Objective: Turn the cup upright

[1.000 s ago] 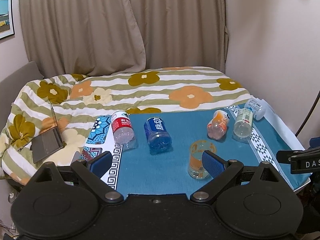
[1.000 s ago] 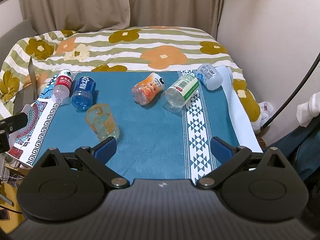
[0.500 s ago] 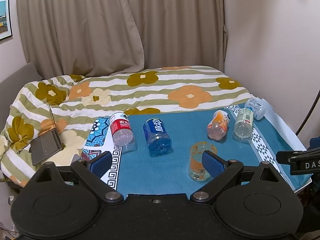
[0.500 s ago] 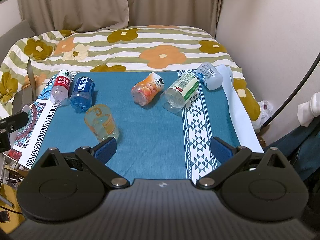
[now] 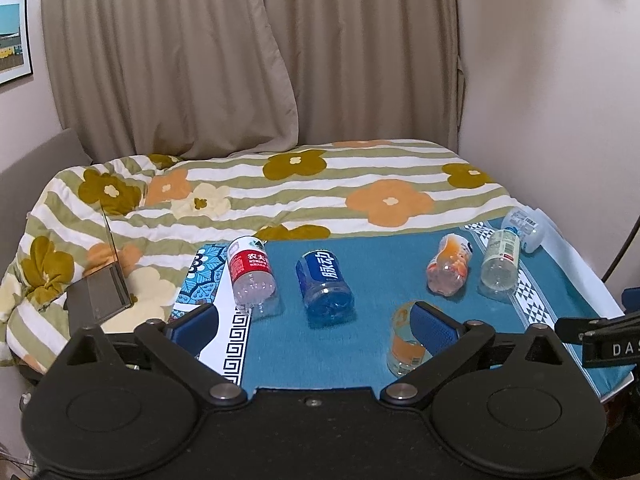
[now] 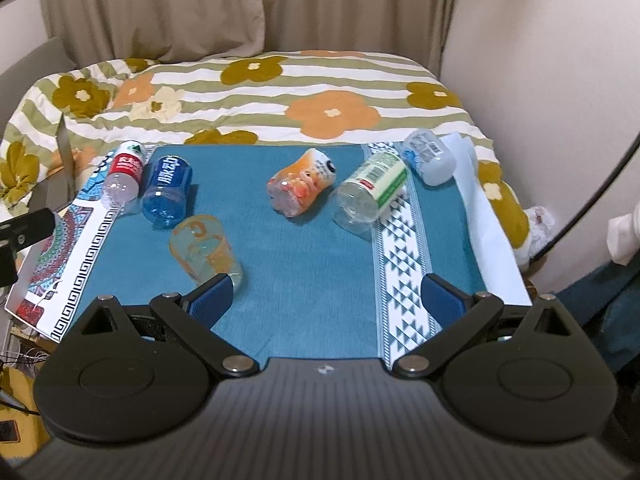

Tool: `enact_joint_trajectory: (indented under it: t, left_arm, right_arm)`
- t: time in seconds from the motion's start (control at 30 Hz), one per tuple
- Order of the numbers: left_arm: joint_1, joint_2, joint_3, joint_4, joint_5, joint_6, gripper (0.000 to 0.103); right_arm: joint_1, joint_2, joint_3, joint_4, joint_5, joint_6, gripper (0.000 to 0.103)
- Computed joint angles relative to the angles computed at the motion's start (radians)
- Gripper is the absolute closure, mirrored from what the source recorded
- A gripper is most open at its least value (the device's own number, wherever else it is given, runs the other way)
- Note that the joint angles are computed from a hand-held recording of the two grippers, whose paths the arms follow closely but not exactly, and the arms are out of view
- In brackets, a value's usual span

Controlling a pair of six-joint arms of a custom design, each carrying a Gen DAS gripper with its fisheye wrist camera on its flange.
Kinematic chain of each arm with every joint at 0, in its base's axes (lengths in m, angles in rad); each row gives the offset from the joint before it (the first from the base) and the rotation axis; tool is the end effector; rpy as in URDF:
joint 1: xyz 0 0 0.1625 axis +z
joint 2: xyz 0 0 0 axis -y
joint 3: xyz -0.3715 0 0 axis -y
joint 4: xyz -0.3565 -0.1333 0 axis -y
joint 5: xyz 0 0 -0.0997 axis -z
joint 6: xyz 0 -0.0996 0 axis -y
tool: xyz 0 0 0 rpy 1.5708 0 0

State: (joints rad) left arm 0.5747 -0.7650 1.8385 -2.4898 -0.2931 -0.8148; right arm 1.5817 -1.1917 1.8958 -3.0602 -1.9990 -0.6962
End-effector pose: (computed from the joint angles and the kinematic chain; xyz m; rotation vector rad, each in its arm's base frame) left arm -0.3224 -0.4812 0.0627 0.2971 1.9914 -1.0785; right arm 0.0979 -0.5427 0.2833 0.6240 -2.3109 0.7558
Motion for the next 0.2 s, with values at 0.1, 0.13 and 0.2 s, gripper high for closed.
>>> enact_joint_trajectory:
  t: [0.1, 0.13, 0.2]
  left_arm:
    - [0.006, -0.002, 0.000, -0.006, 0.001, -0.001, 0.000]
    - [0.009, -0.006, -0.003, 0.014, 0.002, -0.017, 0.000]
    - [0.013, -0.013, -0.013, 0.094, 0.012, -0.078, 0.000]
  right_arm:
    - [-0.011, 0.019, -0.019, 0.020, 0.048, -0.037, 0.000]
    - [-0.016, 0.029, -0.023, 0.022, 0.068, -0.054, 0.000]
    - [-0.027, 0.055, -0.032, 0.030, 0.112, -0.086, 0.000]
